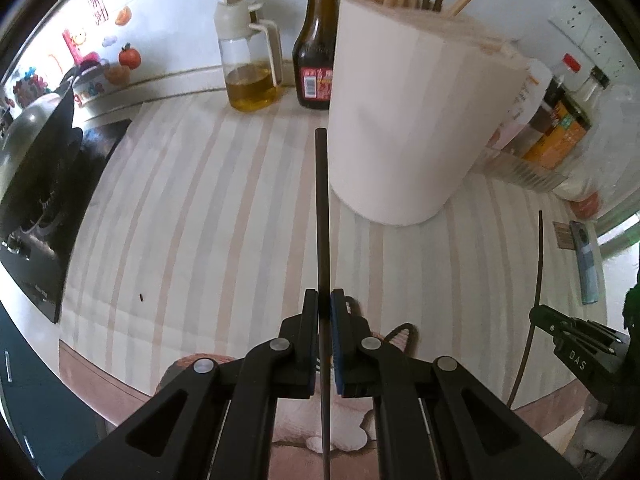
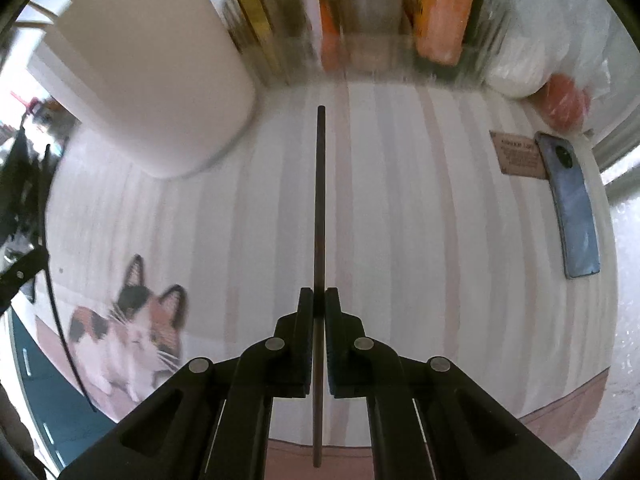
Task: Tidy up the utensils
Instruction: 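Carry both dark chopsticks upright over the cream holder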
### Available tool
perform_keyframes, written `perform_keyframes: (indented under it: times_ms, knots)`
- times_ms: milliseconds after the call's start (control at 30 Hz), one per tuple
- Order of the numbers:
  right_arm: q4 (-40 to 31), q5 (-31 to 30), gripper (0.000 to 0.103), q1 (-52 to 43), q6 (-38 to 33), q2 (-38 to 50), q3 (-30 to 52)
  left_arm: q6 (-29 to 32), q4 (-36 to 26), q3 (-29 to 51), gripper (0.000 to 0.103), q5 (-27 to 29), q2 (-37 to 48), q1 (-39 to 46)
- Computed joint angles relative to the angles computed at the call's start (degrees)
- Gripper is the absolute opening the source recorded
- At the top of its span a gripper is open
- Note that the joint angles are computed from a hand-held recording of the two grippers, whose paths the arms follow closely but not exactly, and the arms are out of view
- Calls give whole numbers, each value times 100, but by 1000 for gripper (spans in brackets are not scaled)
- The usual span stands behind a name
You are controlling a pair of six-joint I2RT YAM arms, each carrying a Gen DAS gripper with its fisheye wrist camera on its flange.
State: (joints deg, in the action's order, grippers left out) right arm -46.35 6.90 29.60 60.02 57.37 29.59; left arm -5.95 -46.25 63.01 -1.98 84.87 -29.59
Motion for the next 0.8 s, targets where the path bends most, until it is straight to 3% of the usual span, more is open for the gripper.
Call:
perform_keyframes:
  times_ms: [100,267,600,800]
  knots:
    - [-396,460,5,538,542,-403,208,12,-88,85,4,38,-177,-8]
    - [-781,933,5,533,480,-726,750,13,-285,488,4,142,-469,-5]
    - [-773,1303,5,-191,-537,-509,2323,-58,-706,2244,4,632,-274,95]
    - [-230,1026,5,-1188,-1572,186,3527,-80,-942,4121,4,765,689,154]
